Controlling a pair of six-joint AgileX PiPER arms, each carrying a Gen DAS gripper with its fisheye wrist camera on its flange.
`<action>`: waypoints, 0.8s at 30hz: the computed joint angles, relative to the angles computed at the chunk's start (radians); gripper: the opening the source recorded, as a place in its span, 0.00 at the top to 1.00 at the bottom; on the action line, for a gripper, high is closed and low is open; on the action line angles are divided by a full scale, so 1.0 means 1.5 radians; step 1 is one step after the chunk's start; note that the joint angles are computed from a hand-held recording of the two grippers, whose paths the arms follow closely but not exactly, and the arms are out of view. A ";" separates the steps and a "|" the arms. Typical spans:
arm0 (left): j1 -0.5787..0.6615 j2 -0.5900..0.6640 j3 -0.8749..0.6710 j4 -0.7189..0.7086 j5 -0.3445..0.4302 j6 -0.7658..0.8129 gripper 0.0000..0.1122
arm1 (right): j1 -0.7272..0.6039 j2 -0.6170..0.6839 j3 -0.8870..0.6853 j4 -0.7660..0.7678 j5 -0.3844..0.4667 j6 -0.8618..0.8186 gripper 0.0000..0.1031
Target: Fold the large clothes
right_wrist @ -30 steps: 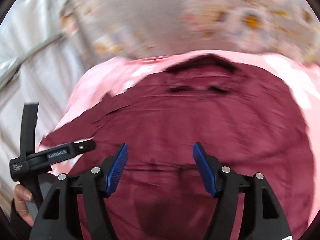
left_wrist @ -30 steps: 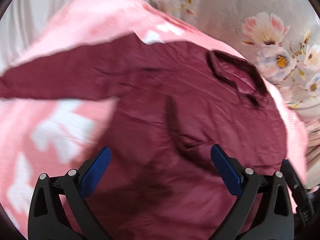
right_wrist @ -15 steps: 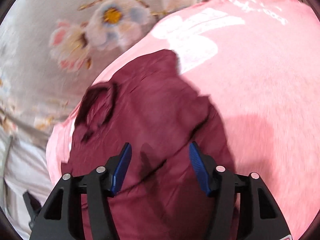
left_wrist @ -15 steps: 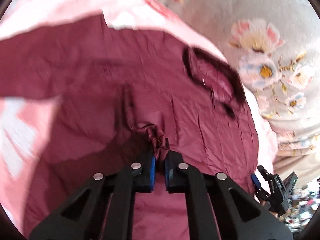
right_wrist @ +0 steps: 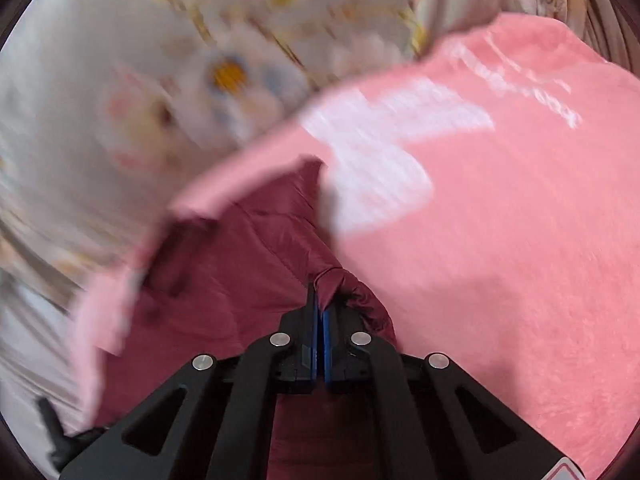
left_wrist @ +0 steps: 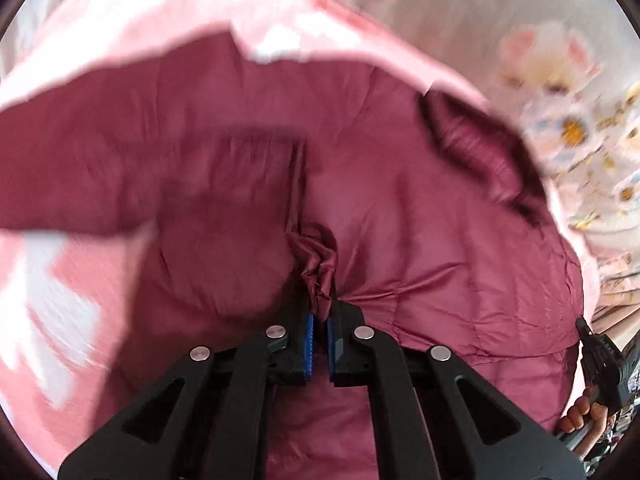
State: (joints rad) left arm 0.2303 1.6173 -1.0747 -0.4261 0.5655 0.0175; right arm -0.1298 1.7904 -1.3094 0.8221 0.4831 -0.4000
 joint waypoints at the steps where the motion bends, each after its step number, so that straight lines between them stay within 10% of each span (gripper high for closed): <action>1: -0.013 -0.009 0.014 0.026 -0.024 -0.016 0.97 | 0.012 0.014 -0.005 -0.067 -0.008 0.050 1.00; 13: -0.092 -0.042 0.081 0.261 -0.146 -0.209 0.96 | 0.076 0.048 -0.019 -0.365 -0.036 0.277 1.00; 18: -0.087 -0.045 0.086 0.228 -0.156 -0.172 0.94 | 0.147 -0.119 0.108 -0.584 -0.103 0.545 0.84; 24: -0.109 -0.046 0.086 0.319 -0.154 -0.254 0.90 | 0.336 -0.073 0.008 -0.490 -0.019 0.365 0.93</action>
State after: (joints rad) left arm 0.0664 1.5482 -0.9455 0.0524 0.3338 -0.3642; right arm 0.3741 1.6804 -1.2970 0.0876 0.4539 0.1472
